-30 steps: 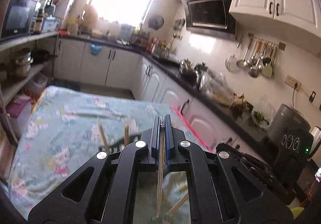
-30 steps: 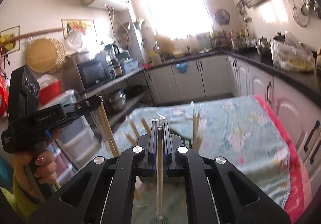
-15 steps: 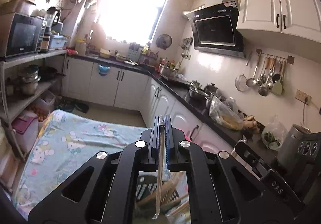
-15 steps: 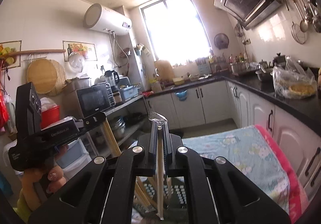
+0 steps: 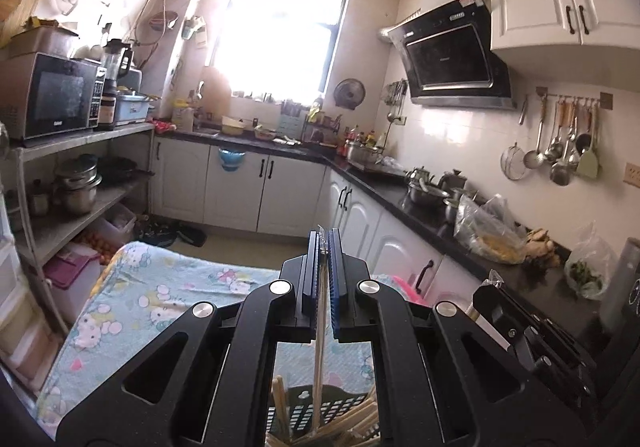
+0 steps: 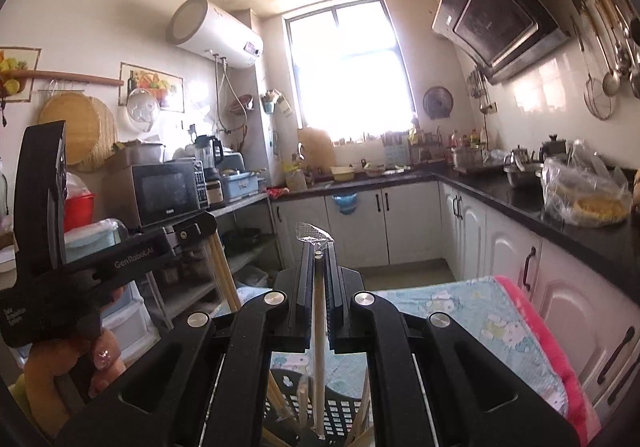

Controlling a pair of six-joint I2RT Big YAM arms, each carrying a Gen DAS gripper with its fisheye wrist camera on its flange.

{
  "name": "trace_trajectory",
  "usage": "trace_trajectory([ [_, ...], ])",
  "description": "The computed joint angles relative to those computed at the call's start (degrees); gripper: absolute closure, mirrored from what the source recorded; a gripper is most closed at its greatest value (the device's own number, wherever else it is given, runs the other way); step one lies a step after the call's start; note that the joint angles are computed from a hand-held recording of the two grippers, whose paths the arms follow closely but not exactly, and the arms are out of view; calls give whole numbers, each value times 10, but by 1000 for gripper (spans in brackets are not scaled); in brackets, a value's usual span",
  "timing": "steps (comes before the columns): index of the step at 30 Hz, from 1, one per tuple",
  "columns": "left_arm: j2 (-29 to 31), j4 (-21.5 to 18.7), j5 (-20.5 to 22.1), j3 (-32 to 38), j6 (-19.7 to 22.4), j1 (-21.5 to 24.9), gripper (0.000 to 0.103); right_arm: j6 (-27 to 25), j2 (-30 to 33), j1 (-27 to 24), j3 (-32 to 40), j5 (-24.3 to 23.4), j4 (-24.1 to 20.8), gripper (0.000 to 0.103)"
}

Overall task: Organize utensils
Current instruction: 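Lower the chopsticks in both grippers into the caddy and open them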

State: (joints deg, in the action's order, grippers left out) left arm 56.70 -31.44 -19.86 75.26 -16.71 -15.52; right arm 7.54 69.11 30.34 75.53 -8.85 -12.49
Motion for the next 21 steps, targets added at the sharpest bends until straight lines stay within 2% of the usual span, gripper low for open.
trace_trajectory([
  [10, 7, -4, 10, -32, -1, 4, 101, 9, 16, -1, -22, -6, 3, 97],
  [21, 12, -35, 27, -53, 6, 0, 101, 6, 18, 2, -40, -10, -25, 97],
])
